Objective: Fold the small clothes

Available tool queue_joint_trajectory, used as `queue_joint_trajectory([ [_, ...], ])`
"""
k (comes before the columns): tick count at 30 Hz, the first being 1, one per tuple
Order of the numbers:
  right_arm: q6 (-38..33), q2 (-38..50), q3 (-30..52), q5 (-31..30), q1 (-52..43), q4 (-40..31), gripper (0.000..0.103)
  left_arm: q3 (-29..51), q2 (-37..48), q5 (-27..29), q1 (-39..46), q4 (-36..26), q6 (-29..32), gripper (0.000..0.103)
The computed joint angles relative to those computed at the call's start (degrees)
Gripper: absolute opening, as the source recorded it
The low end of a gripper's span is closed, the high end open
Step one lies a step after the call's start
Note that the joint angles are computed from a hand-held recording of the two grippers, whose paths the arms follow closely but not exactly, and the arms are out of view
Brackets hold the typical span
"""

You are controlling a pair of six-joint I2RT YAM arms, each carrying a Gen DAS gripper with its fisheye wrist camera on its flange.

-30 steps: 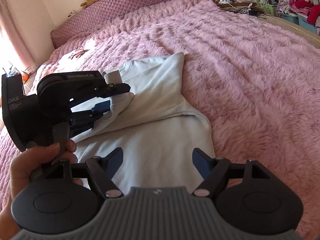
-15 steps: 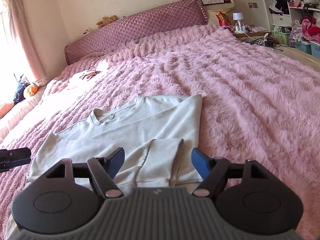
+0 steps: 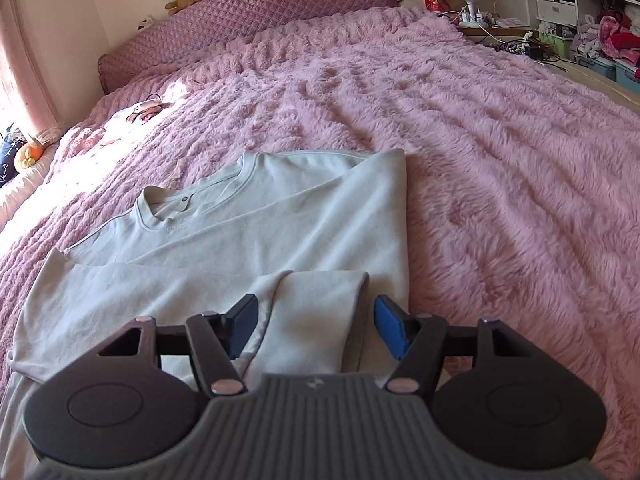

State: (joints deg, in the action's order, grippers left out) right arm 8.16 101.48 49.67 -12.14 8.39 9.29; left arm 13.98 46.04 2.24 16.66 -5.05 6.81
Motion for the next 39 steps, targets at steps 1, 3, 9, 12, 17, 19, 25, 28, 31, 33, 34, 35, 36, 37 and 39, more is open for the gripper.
queue_joint_trajectory([
  [1, 0.2, 0.39, 0.26, 0.07, 0.18, -0.03, 0.061, -0.32, 1.57, 0.9, 0.65, 1.34, 1.22, 0.068],
  [3, -0.05, 0.86, 0.6, 0.31, 0.62, -0.36, 0.028, -0.74, 4.36, -0.45, -0.55, 3.97, 3.43, 0.068],
  [9, -2.12, -0.02, 0.16, 0.67, 1.27, -0.55, 0.004, -1.42, 11.8, -8.26, -3.23, 10.38, 14.42, 0.068],
  [12, -2.73, -0.54, -0.1, 0.17, 1.12, -0.45, 0.003, -1.59, 13.57, -8.17, -1.72, 12.19, 18.86, 0.068],
  [17, -2.12, -0.19, -0.1, 0.44, 1.57, -0.66, 0.003, -1.76, 17.91, -7.89, -3.65, 17.8, 26.4, 0.031],
  [19, -1.52, 0.05, 0.17, 0.48, 1.61, -1.0, 0.003, -1.54, 20.53, -10.04, -6.51, 19.43, 29.74, 0.017],
  [25, -2.19, -0.23, 0.31, 0.87, 1.78, -1.6, 0.003, -3.38, 29.23, -18.14, -12.92, 31.54, 34.46, 0.021],
  [28, -2.15, -0.33, 0.39, 1.62, 2.17, -1.56, 0.003, -2.61, 27.79, -14.66, -10.91, 28.07, 34.0, 0.006],
  [31, -1.75, -1.19, -0.16, 2.56, 2.54, -1.14, 0.002, -4.65, 24.51, -15.85, -11.42, 29.37, 32.97, 0.004],
  [33, -1.14, -2.67, -1.05, 3.01, 2.72, -0.36, 0.002, -5.99, 20.5, -16.6, -11.73, 28.99, 29.56, 0.004],
  [34, -0.71, -3.73, -1.67, 3.05, 2.74, 0.1, 0.002, -5.81, 16.18, -16.37, -11.37, 25.14, 24.58, 0.004],
  [35, -0.18, -5.19, -2.66, 2.72, 2.65, 0.9, 0.002, -4.88, 13.18, -14.84, -10.0, 20.84, 19.58, 0.003],
  [36, 0.33, -6.89, -3.83, 2.38, 2.48, 1.79, 0.001, -4.35, 10.74, -13.19, -8.5, 17.83, 14.69, 0.003],
  [37, 1.01, -9.32, -5.59, 2.42, 2.4, 2.96, 0.001, -3.98, 8.94, -11.8, -7.09, 15.57, 10.12, 0.003],
  [39, 2.06, -12.26, -8.08, 3.4, 2.34, 4.29, 0.001, -4.0, 8.63, -10.19, -5.45, 14.83, 3.12, 0.003],
])
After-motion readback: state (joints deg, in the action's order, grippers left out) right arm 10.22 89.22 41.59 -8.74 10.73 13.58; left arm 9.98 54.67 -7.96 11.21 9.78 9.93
